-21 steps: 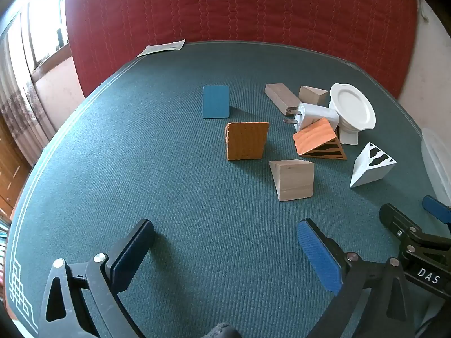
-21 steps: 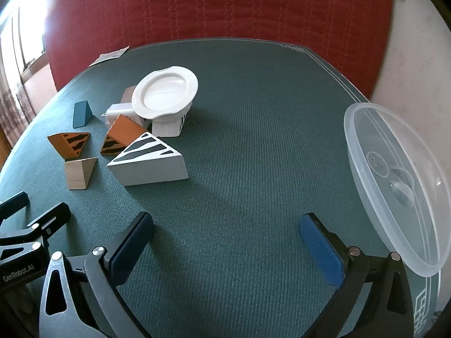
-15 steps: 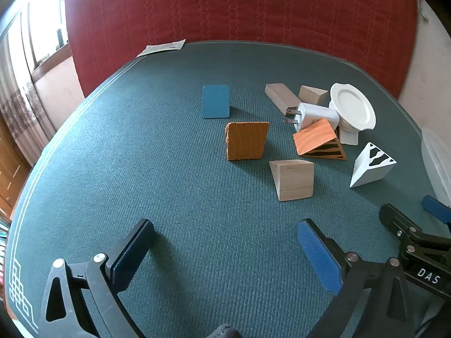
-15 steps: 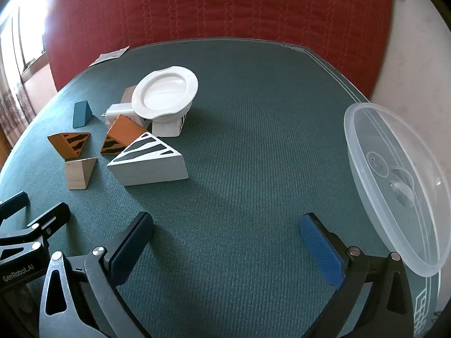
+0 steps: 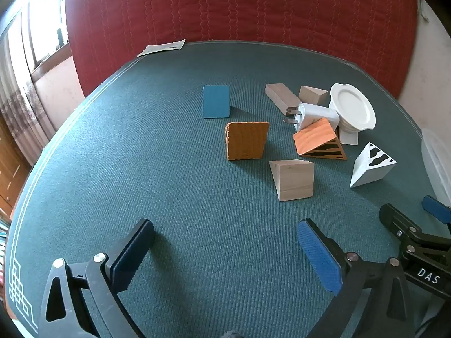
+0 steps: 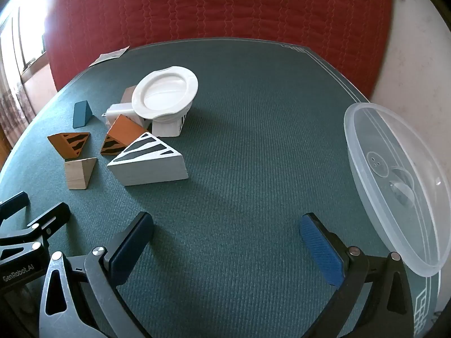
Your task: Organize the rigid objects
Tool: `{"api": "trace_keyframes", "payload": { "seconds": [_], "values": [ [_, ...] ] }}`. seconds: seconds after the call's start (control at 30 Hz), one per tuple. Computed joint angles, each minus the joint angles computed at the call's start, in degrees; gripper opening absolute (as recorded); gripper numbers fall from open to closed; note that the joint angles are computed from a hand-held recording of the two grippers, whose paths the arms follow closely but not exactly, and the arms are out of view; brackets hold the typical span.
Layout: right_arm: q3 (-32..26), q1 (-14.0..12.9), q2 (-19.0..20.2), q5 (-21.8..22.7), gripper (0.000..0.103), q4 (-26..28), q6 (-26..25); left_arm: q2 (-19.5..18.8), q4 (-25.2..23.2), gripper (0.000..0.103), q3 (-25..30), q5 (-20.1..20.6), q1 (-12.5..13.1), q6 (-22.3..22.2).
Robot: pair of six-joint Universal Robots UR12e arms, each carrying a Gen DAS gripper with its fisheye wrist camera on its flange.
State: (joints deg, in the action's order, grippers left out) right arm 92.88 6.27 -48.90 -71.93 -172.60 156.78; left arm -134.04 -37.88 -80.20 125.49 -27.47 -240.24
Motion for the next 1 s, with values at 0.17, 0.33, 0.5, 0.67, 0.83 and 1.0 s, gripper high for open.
{"api": "trace_keyframes", "payload": {
  "seconds": [0.17, 0.33, 0.5, 0.67, 0.83, 1.0],
  "values": [
    [0.0, 0.0, 0.0, 0.0, 0.103, 0.0, 0.0, 0.0, 0.0, 0.103, 0.0, 0.0, 0.0, 0.0],
    [0.0, 0.0, 0.0, 0.0, 0.103, 0.0, 0.0, 0.0, -0.1, 0.103, 0.0, -0.1, 0.0, 0.0],
    [-0.1, 0.0, 0.0, -0.2, 0.103, 0.0, -0.1, 0.0, -0.7, 0.103, 0.3, -0.1, 0.0, -0.5],
    [0.0, 0.0, 0.0, -0.2, 0.103, -0.1, -0.2, -0.2, -0.7, 0.103, 0.4, -0.1, 0.0, -0.5],
    [0.0, 0.1, 0.0, -0.3, 0.103, -0.1, -0.2, 0.0, -0.3, 0.103, 0.1, -0.1, 0.0, -0.4],
    [0.0, 0.0, 0.0, -0.2, 0.103, -0.1, -0.2, 0.0, -0.4, 0.103, 0.1, -0.1, 0.1, -0.4]
  ]
}}
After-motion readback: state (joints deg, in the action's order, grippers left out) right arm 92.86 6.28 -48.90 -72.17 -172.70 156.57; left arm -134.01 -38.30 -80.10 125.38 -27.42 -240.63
